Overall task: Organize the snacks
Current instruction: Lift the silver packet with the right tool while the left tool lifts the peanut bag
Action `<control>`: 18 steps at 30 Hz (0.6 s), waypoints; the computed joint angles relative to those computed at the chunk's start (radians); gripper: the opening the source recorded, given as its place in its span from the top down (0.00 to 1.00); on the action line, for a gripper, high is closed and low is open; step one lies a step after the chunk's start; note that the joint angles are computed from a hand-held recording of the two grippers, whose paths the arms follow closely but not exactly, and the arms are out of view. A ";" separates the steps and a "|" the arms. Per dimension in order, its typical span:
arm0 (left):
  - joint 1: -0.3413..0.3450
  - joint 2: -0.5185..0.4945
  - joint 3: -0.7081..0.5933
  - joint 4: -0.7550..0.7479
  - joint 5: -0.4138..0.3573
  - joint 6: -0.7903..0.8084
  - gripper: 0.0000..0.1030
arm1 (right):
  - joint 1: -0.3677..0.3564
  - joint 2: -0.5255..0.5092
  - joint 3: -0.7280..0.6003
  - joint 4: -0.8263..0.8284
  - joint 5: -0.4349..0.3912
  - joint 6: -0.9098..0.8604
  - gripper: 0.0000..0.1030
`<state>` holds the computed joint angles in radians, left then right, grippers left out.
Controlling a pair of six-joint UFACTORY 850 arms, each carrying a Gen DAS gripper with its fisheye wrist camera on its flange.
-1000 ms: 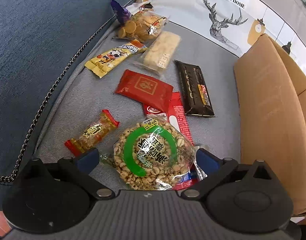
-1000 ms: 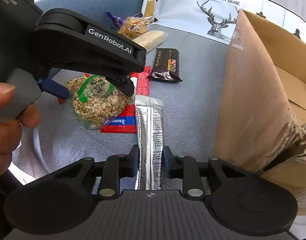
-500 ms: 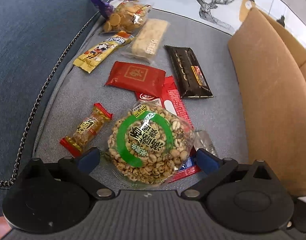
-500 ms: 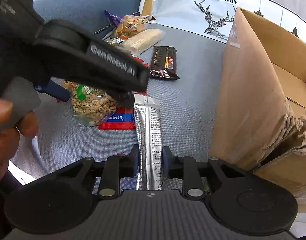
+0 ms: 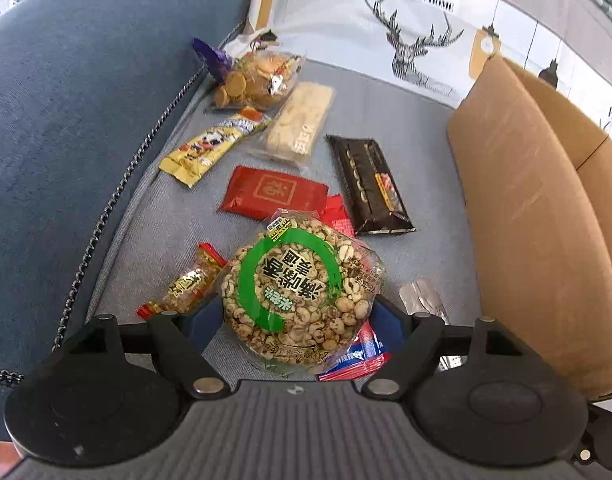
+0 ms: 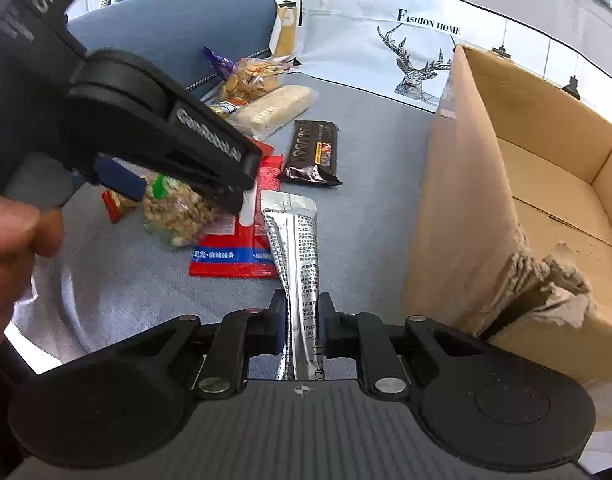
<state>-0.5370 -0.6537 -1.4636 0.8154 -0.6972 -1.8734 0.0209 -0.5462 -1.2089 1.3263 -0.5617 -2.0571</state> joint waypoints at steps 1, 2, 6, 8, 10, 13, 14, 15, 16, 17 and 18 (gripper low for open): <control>-0.002 0.005 0.006 0.016 -0.002 -0.017 0.19 | -0.001 0.002 0.001 0.001 0.002 0.004 0.85; -0.004 0.011 0.012 0.030 -0.003 -0.034 0.19 | -0.001 0.003 0.000 -0.001 0.004 0.011 0.85; -0.012 0.034 0.037 0.092 -0.008 -0.107 0.19 | -0.005 0.003 -0.005 0.000 0.021 0.035 0.85; -0.016 0.042 0.043 0.115 -0.010 -0.132 0.20 | -0.007 0.001 -0.010 0.000 0.028 0.048 0.85; -0.020 0.049 0.049 0.141 -0.010 -0.158 0.20 | -0.013 -0.003 -0.016 -0.005 0.015 0.064 0.85; -0.028 0.059 0.056 0.189 -0.022 -0.209 0.19 | -0.033 0.006 -0.012 0.045 -0.056 0.019 0.85; -0.030 0.062 0.058 0.204 -0.025 -0.224 0.19 | -0.039 0.012 -0.009 0.062 -0.080 0.001 0.85; -0.030 0.063 0.058 0.215 -0.026 -0.235 0.19 | -0.046 0.019 -0.004 0.079 -0.099 -0.019 0.85; -0.032 0.065 0.058 0.227 -0.028 -0.246 0.19 | -0.051 0.027 0.001 0.095 -0.116 -0.036 0.85; -0.034 0.066 0.057 0.238 -0.031 -0.257 0.19 | -0.056 0.034 0.004 0.106 -0.131 -0.045 0.85; -0.035 0.067 0.057 0.249 -0.033 -0.268 0.19 | -0.061 0.039 0.004 0.114 -0.145 -0.051 0.85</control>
